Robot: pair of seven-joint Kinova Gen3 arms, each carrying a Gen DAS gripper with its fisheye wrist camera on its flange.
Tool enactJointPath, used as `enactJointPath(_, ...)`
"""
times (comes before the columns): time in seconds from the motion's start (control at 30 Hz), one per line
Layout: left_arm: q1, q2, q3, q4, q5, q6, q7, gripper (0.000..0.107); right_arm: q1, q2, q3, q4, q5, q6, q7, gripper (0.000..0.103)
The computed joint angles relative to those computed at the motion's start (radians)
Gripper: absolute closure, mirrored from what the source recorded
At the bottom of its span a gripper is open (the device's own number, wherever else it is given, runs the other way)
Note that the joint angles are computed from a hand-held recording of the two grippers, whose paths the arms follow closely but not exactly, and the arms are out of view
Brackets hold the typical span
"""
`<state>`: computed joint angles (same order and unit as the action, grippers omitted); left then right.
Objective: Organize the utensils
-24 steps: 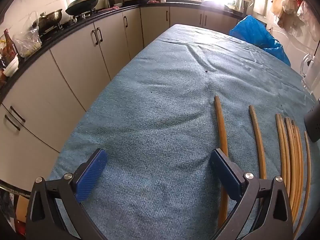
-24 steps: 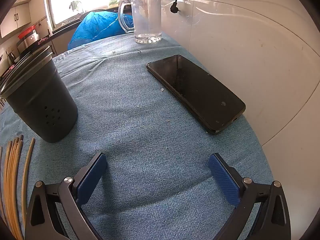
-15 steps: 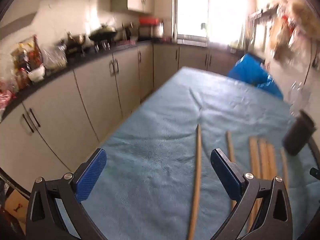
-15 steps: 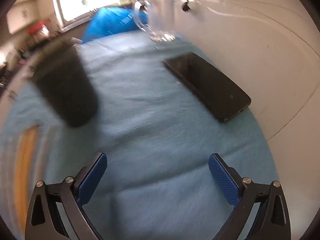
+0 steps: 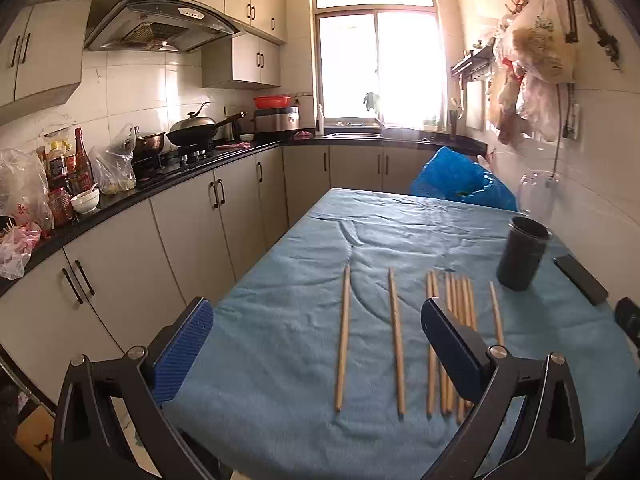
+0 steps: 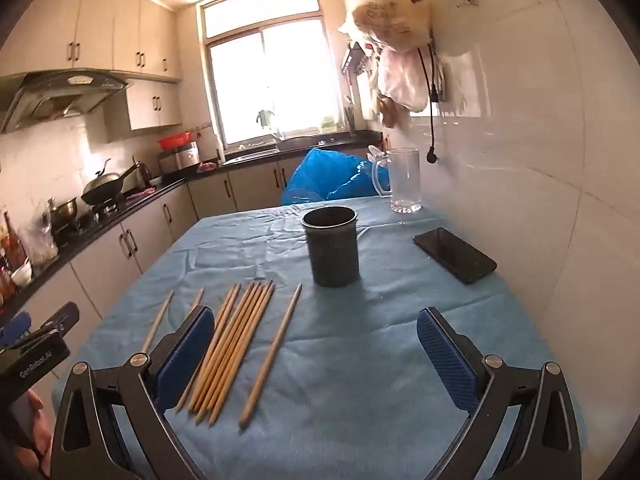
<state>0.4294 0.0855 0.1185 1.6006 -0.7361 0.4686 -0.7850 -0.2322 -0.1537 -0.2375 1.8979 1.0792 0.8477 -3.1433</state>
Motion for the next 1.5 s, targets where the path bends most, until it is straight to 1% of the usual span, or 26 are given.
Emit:
enactJointPath(0.03,0.0,-0.005,-0.001,0.006,0.002,0.001,0.002,0.004,0.001,0.0,0.003,0.005,-0.008,-0.016,0.01,0.0)
enactJointPath(0.07,-0.005,-0.018,0.001,0.017,0.021,-0.004,-0.011,0.004,0.006,-0.002,-0.012,0.003,-0.017,-0.016,0.004,0.0)
enactJointPath(0.13,-0.013,-0.038,0.01,0.042,0.026,-0.014,-0.009,0.004,-0.013,-0.015,-0.019,0.005,-0.035,0.004,0.006,0.0)
enactJointPath(0.2,-0.02,-0.063,0.021,0.068,-0.001,-0.022,0.024,0.004,-0.022,-0.024,-0.035,0.003,-0.041,0.023,0.011,0.0)
enactJointPath(0.23,-0.023,-0.071,0.032,0.082,-0.028,-0.022,0.053,0.004,-0.019,-0.016,-0.06,0.007,-0.028,0.037,-0.006,0.0)
enactJointPath(0.3,-0.036,-0.091,0.05,0.106,-0.05,-0.03,0.077,0.004,-0.038,-0.028,-0.074,0.005,-0.029,0.063,-0.008,0.0)
enactJointPath(0.4,-0.061,-0.116,0.086,0.144,-0.112,-0.046,0.141,0.004,-0.053,-0.04,-0.102,0.019,0.002,0.095,-0.04,0.0)
enactJointPath(0.53,-0.085,-0.113,0.117,0.141,-0.123,-0.034,0.153,0.004,-0.07,-0.029,-0.116,0.019,0.038,0.126,-0.073,0.0)
enactJointPath(0.63,-0.079,-0.103,0.13,0.132,-0.157,-0.008,0.179,0.004,-0.084,-0.023,-0.101,0.02,0.042,0.117,-0.076,0.0)
enactJointPath(0.7,-0.072,-0.104,0.128,0.137,-0.171,-0.008,0.194,0.004,-0.093,-0.019,-0.097,0.019,0.042,0.12,-0.072,0.0)
enactJointPath(0.8,-0.066,-0.104,0.125,0.137,-0.152,-0.009,0.174,0.004,-0.103,-0.019,-0.095,0.017,0.036,0.136,-0.064,0.0)
enactJointPath(0.93,-0.056,-0.1,0.129,0.138,-0.173,-0.006,0.196,0.004,-0.104,-0.027,-0.093,0.023,0.035,0.144,-0.07,0.0)
enactJointPath(1.27,-0.033,-0.089,0.117,0.134,-0.181,0.005,0.2,0.004,-0.093,-0.032,-0.087,0.028,0.032,0.131,-0.068,0.0)
enactJointPath(1.5,-0.03,-0.084,0.11,0.13,-0.161,0.003,0.18,0.004,-0.092,-0.033,-0.088,0.027,0.03,0.127,-0.057,0.0)
